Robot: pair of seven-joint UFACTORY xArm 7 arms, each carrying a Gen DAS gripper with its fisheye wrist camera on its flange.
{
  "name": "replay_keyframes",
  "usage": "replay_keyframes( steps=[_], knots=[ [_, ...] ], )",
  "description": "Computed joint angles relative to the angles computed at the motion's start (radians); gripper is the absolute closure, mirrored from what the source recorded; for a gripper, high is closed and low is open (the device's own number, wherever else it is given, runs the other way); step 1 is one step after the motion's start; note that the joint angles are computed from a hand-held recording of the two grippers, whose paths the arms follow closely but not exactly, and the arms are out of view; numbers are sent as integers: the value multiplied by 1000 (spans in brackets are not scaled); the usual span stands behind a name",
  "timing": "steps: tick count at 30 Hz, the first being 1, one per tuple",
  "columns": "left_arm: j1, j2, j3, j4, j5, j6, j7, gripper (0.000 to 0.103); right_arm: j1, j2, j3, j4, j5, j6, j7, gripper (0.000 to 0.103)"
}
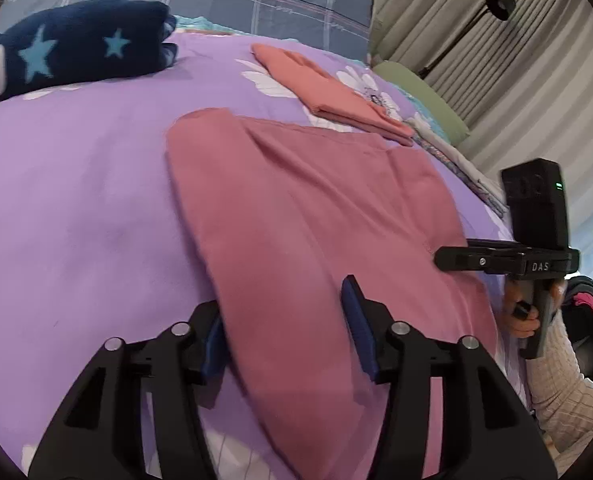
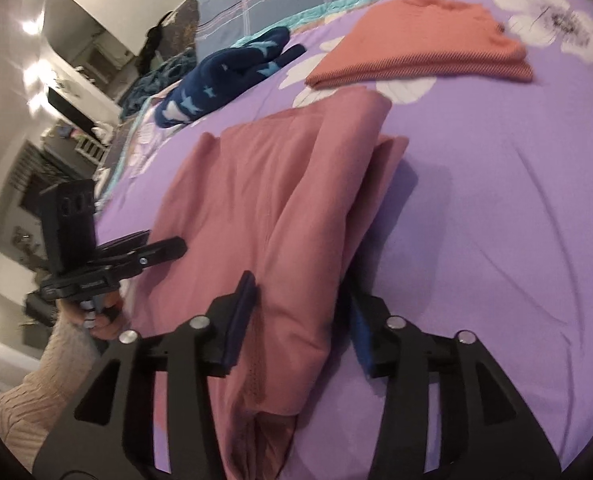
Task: Fold small clothes
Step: 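Grasp the folded pink shirt with the right gripper while the left gripper grasps beside it, lift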
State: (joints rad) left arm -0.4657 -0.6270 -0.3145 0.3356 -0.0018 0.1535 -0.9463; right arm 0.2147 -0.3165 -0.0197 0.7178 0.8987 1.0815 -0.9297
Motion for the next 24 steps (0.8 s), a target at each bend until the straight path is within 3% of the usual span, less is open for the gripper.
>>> replay_keyframes(
  steps=[3, 4, 5, 8, 13, 18, 24],
  knots=[
    [-5, 80, 41, 14, -3, -100, 36, 50, 18, 69, 6, 37, 77, 0, -42, 54],
    [1, 95, 44, 22, -4, -109, 42, 55, 20, 83, 21, 47, 86, -22, -33, 64],
    [40, 96, 12, 38, 3, -80, 27, 66, 23, 89, 42, 52, 83, -59, 2, 75],
    [108, 52, -71, 69, 43, 0, -13, 77, 43, -20, 86, -11, 54, -186, 15, 84],
    [207, -58, -222, 175, 179, 162, -100, 80, 104, -325, 161, -171, -34, -422, 69, 85],
    [232, -115, -305, 316, 287, 316, -136, 80, 129, -608, 148, -253, -122, -447, 173, 85],
    [313, -76, -429, 525, 393, 398, -168, 80, 115, -854, 56, -273, -259, -396, 260, 85]
  ],
)
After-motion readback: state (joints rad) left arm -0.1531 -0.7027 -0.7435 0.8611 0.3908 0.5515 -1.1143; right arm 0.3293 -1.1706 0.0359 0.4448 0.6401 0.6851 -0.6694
